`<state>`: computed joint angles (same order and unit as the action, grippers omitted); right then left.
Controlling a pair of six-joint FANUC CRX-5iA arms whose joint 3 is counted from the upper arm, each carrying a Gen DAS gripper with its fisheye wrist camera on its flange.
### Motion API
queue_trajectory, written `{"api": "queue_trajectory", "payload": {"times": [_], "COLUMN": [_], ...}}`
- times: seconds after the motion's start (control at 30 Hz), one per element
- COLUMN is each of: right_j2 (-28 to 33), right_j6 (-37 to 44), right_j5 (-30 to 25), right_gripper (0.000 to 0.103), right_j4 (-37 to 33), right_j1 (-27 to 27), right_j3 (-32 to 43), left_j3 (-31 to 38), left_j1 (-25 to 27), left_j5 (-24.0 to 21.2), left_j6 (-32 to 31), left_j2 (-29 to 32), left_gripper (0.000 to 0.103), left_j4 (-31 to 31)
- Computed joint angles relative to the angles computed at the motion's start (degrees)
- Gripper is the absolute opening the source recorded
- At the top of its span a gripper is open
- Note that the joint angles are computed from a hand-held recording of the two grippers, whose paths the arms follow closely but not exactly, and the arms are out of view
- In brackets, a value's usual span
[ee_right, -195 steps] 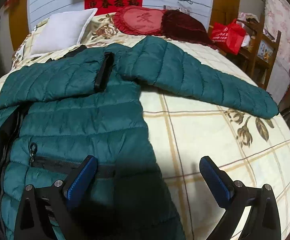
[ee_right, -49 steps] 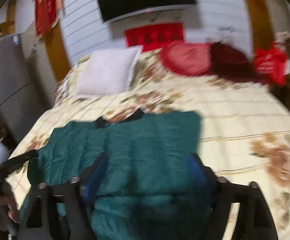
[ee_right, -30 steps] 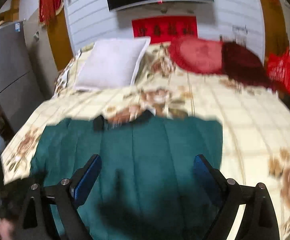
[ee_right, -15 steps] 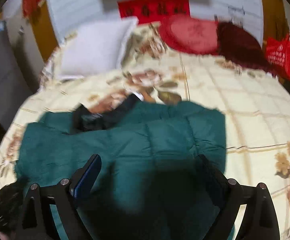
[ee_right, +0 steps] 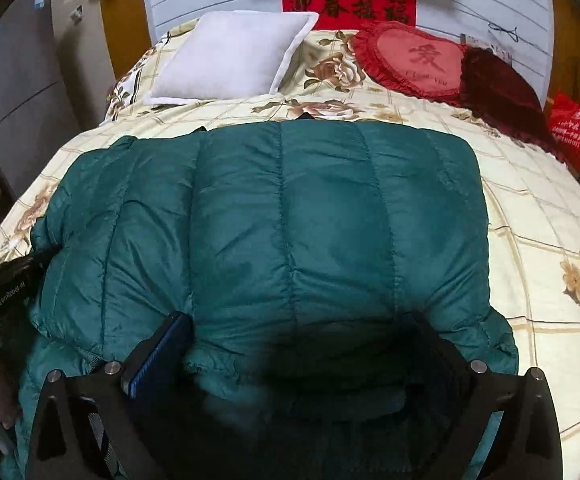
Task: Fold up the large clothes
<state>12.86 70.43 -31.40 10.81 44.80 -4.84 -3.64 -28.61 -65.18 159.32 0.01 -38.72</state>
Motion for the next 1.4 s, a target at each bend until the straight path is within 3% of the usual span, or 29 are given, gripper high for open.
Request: {"api": "queue_trajectory", "payload": {"times": [0.2,0.3,0.33,0.47,0.53,0.6,0.63,0.67,0.8,0.93,1.1,1.2,1.33,1.4], "right_j2": [-0.83,-0.91,-1.78,-10.21,-14.58,-18.95,-20.99,-23.35,-28.77,-35.38,-45.46,-47.02,-51.80,-52.30], "right_j6": [-3.83,-2.02,-3.17,-1.51,-1.08,-0.98,-0.78,-1.20,-3.29,-5.07,-7.07,-6.66,-15.56,-12.65], "right_j5": [1.35,-3.61,-4.22,-6.66,-9.61,-12.16,-13.51,-14.74,-21.00,-20.79,-15.31,-13.37,-8.83,-8.50], "right_gripper": [0.103,0.103,0.103,0.103,0.103,0.103,0.103,0.103,0.103,0.103,0.103,0.103,0.103,0.103], "right_j4": [3.96,2.85,3.89,2.05,1.31,1.58,1.10,0.93,0.75,-0.22,-2.77,-6.85,0.09,-2.11], "right_j1": [0.60,0.65,0.69,0.27,0.48,1.21,1.57,2.13,4.88,4.16,1.74,-0.81,3.72,4.82], "right_j3": [-2.25,0.21,-0.21,-5.01,-8.49,-12.88,-14.87,-17.28,-23.44,-27.10,-33.40,-35.57,-42.31,-42.14], "left_j3": [-0.68,-2.05,-2.76,-4.36,-5.33,-5.79,-6.68,-7.46,-10.65,-12.34,-15.01,-19.52,-22.62,-23.46], "left_j1": [0.21,1.37,2.98,5.81,3.39,-0.26,-2.67,-4.21,-11.31,-16.45,-24.13,-26.36,-26.29,-26.85], "left_j5": [1.11,3.17,4.16,2.87,0.59,-2.80,-4.85,-5.68,-8.88,-12.82,-18.45,-16.84,-13.53,-11.66], "left_j6": [0.54,-0.29,-3.32,-12.67,-13.49,-12.65,-11.66,-10.49,-7.95,-6.21,1.92,6.37,7.48,8.05], "left_j2": [-0.59,-2.09,-3.05,-7.53,-11.27,-13.72,-15.60,-16.73,-20.08,-21.98,-26.51,-30.44,-31.35,-31.29], "left_gripper": [0.014,0.014,0.014,0.014,0.014,0.028,0.056,0.074,0.074,0.074,0.074,0.074,0.074,0.074], "left_j4": [0.27,1.83,4.73,12.52,10.87,8.08,7.08,6.46,6.09,5.59,1.14,1.83,4.38,4.77]}}
